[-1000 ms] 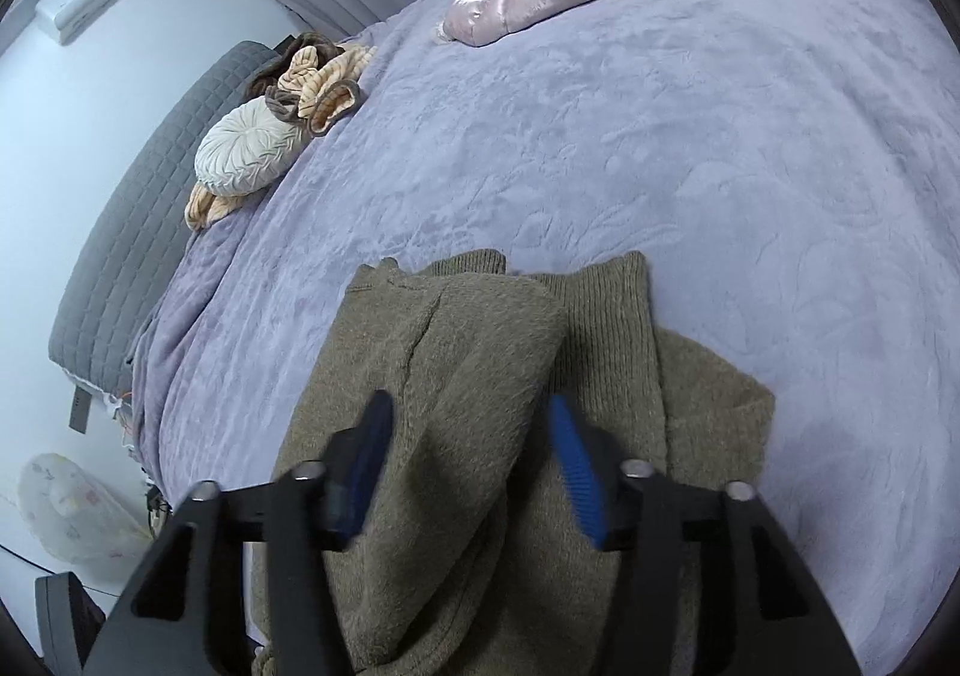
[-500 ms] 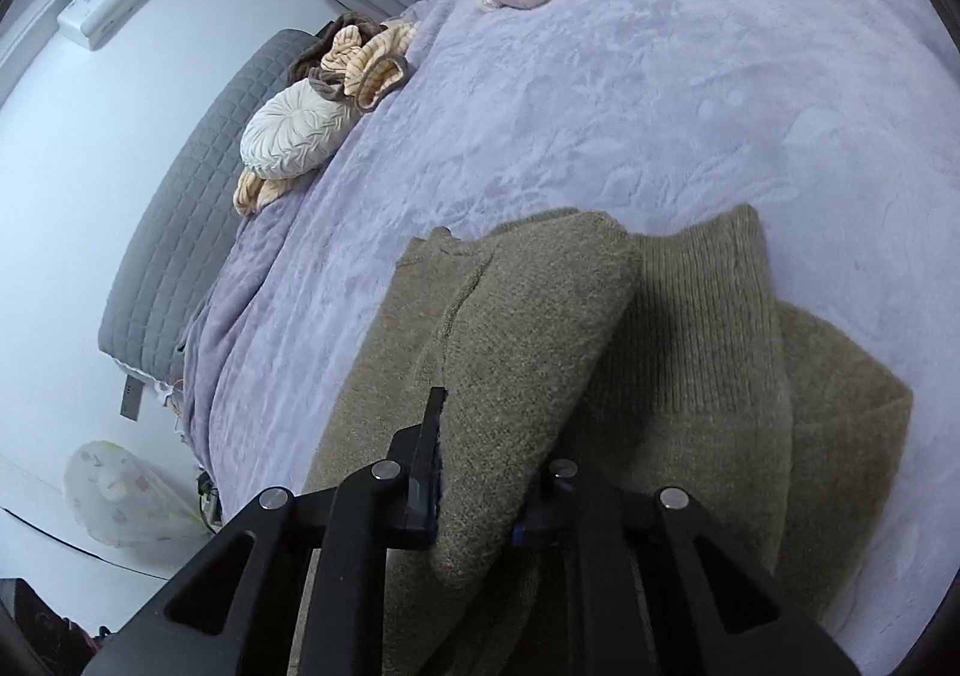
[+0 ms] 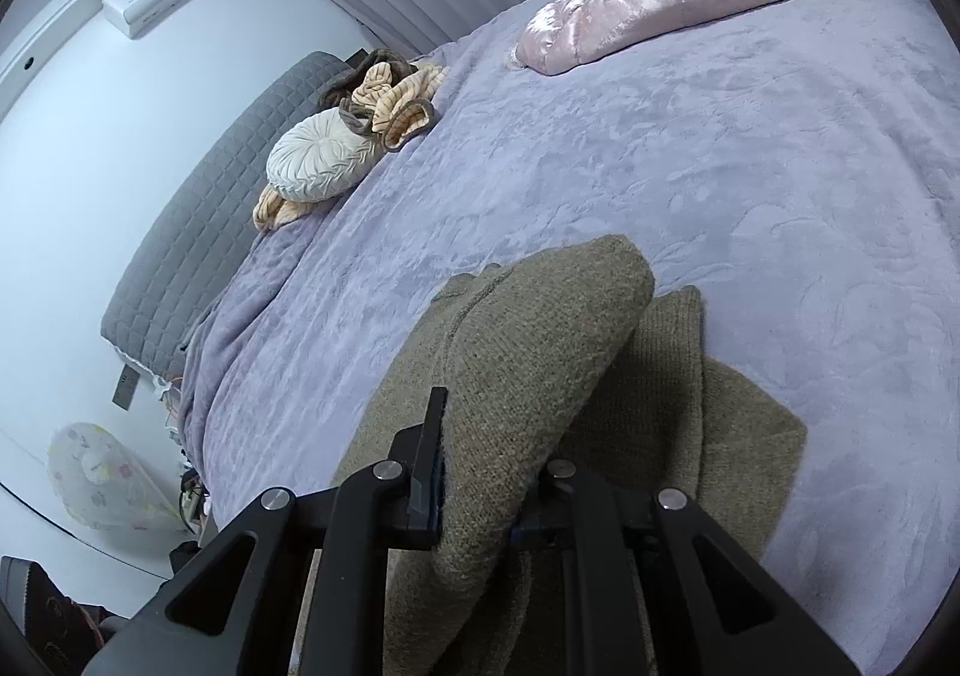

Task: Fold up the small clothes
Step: 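Fold the held sweater parts together into a bundle with both grippers, then open both grippers and release the folded sweater onto the bed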

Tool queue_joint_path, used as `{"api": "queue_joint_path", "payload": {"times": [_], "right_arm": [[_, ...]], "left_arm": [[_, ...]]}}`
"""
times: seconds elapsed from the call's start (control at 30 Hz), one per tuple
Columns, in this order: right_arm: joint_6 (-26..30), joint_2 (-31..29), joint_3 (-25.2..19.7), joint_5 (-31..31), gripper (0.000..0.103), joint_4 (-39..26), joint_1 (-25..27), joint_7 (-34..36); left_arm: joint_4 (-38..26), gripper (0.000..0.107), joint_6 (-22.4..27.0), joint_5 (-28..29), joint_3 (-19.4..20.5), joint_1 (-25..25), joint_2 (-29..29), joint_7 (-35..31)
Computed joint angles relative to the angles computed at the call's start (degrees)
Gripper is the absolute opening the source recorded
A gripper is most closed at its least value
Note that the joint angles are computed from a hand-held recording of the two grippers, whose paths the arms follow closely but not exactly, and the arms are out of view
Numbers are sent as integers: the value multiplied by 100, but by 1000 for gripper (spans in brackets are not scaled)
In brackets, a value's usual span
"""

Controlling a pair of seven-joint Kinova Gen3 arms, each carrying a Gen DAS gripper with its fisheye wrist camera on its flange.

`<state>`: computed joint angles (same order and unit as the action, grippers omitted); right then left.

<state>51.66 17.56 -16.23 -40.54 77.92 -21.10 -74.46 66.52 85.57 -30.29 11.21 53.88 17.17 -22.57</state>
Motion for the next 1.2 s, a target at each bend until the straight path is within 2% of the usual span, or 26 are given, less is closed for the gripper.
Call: {"api": "queue_joint_path", "payload": {"times": [0.2, 0.4, 0.5, 0.57, 0.67, 0.83, 0.93, 1.0, 1.03, 1.13, 1.2], "right_arm": [[-93, -135, -27, -230, 16, 230, 193, 270], [-226, -142, -24, -579, 16, 614, 431, 417], [-135, -30, 265, -179, 16, 585, 105, -28], [-148, 68, 264, -115, 16, 651, 97, -151], [-373, 51, -43, -534, 16, 930, 483, 147], [-506, -234, -19, -753, 16, 1010, 505, 393], [-268, -141, 130, -511, 17, 778, 380, 133], [-35, -1, 366, -228, 26, 666, 167, -228], [-51, 4, 377, -226, 40, 753, 181, -299], [-287, -195, 96, -577, 42, 1140, 602, -213], [-441, -548, 248, -465, 53, 1379, 548, -350]], "left_arm": [[-130, 14, 64, -10, 5, 123, 147, -32], [-116, 14, 22, 273, -35, 13, 255, -288], [34, 14, 6, 520, -62, -117, 332, -380], [127, 14, -33, 679, -48, -190, 333, -474], [144, 14, 15, 515, -55, -44, 345, -486], [-8, 14, 70, 372, -87, 89, 426, -483], [161, 14, -40, 506, -142, 98, 349, -397], [494, 14, -402, 727, -53, -106, 104, -317], [689, 15, -613, 828, -16, -201, -68, -317], [1212, 15, -1182, 1278, 153, -574, -585, -460], [1479, 15, -1314, 1506, 271, -765, -881, -510]]}}
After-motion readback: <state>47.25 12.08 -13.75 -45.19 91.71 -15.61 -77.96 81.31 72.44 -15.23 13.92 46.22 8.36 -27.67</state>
